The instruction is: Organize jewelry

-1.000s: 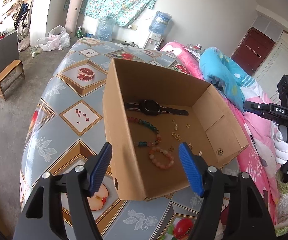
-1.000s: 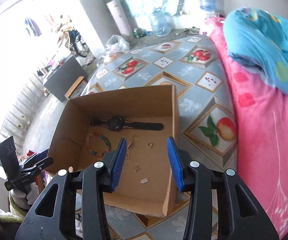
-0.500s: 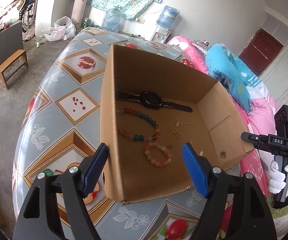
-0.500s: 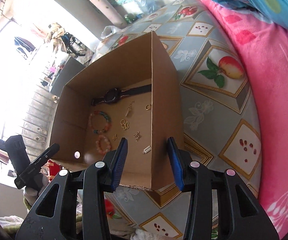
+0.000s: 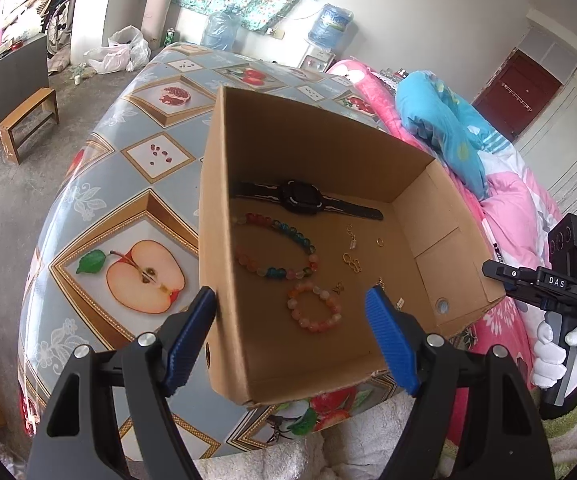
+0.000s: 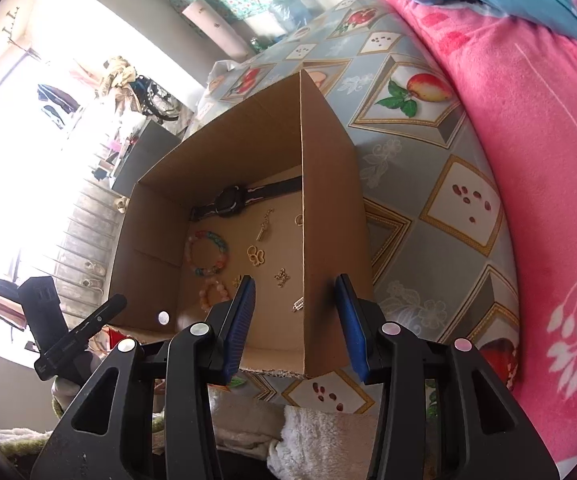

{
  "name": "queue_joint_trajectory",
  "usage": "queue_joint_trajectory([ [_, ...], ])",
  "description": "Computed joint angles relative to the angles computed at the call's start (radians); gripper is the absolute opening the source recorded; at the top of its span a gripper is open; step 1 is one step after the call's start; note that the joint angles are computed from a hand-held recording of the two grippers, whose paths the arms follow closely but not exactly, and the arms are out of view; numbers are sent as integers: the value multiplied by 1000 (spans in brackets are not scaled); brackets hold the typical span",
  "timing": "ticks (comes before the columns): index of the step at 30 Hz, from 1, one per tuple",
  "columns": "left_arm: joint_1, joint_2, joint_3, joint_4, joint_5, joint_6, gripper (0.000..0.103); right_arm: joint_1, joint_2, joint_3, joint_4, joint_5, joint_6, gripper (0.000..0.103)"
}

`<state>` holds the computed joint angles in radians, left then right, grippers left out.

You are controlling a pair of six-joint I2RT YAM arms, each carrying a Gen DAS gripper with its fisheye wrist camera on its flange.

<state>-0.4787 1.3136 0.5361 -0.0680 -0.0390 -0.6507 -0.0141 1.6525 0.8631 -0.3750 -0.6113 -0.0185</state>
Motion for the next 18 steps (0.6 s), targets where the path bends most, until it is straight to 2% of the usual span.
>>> queue_joint_trajectory([
  [3, -71, -55, -22, -15, -100, -35, 75, -12, -51, -62, 50, -4, 19, 41],
  [6, -191, -114, -16, -93, -294, -83, 76, -7, -194, -181, 147, 69, 52, 42],
  [8, -260, -137, -4, -147, -383, -114, 80, -12, -301, -267, 199, 103, 75, 53],
  [9, -298, -143, 3, -176, -425, -142, 82, -7, -366, -314, 220, 132, 88, 55],
  [11, -368, -142, 25, -240, -518, -207, 96, 16, -473, -390, 245, 181, 95, 64],
  [13, -455, -109, 68, -332, -646, -327, 98, 54, -574, -453, 250, 218, 90, 69],
  [15, -507, -108, 73, -354, -689, -376, 98, 116, -647, -499, 255, 270, 88, 74],
  [18, -535, -68, 91, -367, -665, -411, 98, 204, -680, -535, 277, 336, 108, 78],
])
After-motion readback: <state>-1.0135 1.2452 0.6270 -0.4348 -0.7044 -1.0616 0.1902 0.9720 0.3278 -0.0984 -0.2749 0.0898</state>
